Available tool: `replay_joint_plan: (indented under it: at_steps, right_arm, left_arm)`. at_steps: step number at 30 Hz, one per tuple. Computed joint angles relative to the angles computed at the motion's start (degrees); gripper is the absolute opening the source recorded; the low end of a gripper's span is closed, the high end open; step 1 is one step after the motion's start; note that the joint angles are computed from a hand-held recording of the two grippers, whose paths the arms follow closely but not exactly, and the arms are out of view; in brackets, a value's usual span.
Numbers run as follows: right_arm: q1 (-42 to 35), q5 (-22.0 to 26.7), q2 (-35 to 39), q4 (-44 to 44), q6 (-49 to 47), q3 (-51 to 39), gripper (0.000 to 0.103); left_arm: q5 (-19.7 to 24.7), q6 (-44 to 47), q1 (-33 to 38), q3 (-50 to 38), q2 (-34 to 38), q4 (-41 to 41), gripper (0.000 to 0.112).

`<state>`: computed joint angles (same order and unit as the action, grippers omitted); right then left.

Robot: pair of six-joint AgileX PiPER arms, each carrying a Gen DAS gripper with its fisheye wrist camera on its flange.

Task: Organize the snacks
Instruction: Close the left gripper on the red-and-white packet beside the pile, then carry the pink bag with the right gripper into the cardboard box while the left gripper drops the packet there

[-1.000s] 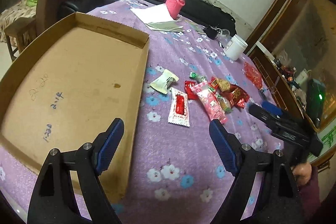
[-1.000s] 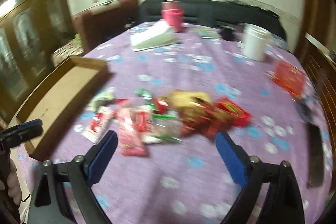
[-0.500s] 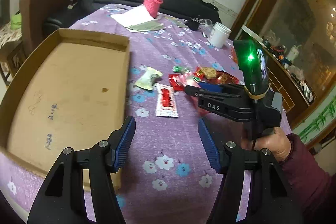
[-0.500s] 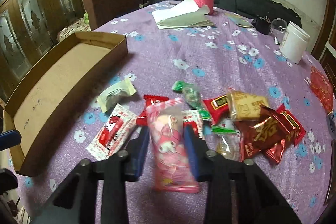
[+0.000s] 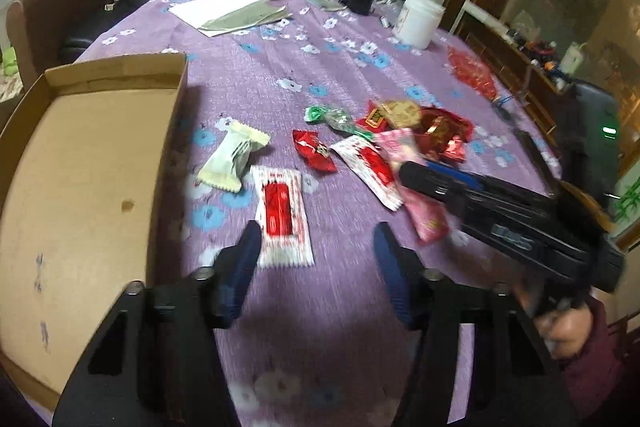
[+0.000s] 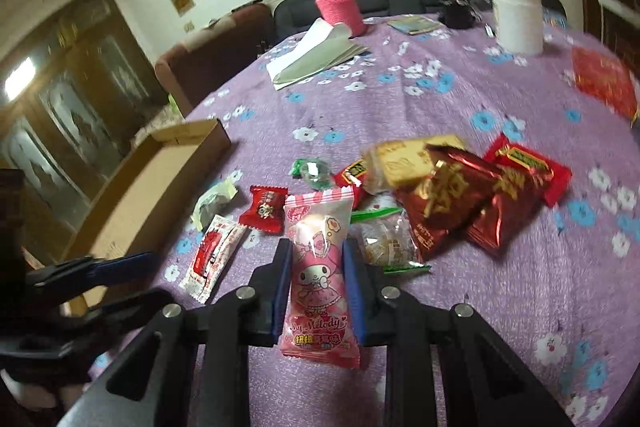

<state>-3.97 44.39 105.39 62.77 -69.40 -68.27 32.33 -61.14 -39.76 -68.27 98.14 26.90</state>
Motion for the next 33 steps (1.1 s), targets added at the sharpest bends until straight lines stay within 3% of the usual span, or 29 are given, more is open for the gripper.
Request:
replay_joint_plan:
  at_steps: [10,11,12,13,22,27,33]
  right_arm:
    - [-3.26,4.85,0.63,3.15,-1.04,-1.01,0.028]
    - [-3.23,4.62,0.51,3.21,-1.23,-0.77,0.028]
    - [-3.09,4.25,0.31,3.17,-1.22,-0.65,0.028]
    - [-3.13,4.18,0.24,3.28,-1.53,-0.50,0.028]
    - [-3.27,3.49,-0.19,3.81,-2.09,0.29,0.028]
    - [-3.45,4.11,-0.39,4.69,-3.19,0.63,0.028]
    - [-3.23,3.40,-1.41,6.15,-5.30,2.14,0.028]
  left_arm:
    - [9.75,3.32,0.80,-11.67,11.20,0.47,0.053]
    - [11.76,3.20,0.00,-13.07,12.31,2.10,0.051]
    - [12.65,2.82,-0.62,-13.67,12.77,3.55,0.037]
    - [11.25,3.52,-0.53,-13.12,12.43,3.27,0.030]
    - [4.62,-0.94,0.67,-6.42,7.34,3.65,0.029]
    - [-0.46,-7.12,0.82,2.29,-1.76,5.14,0.029]
    - [-1.15,-16.45,1.26,11.82,-12.97,10.35,0.029]
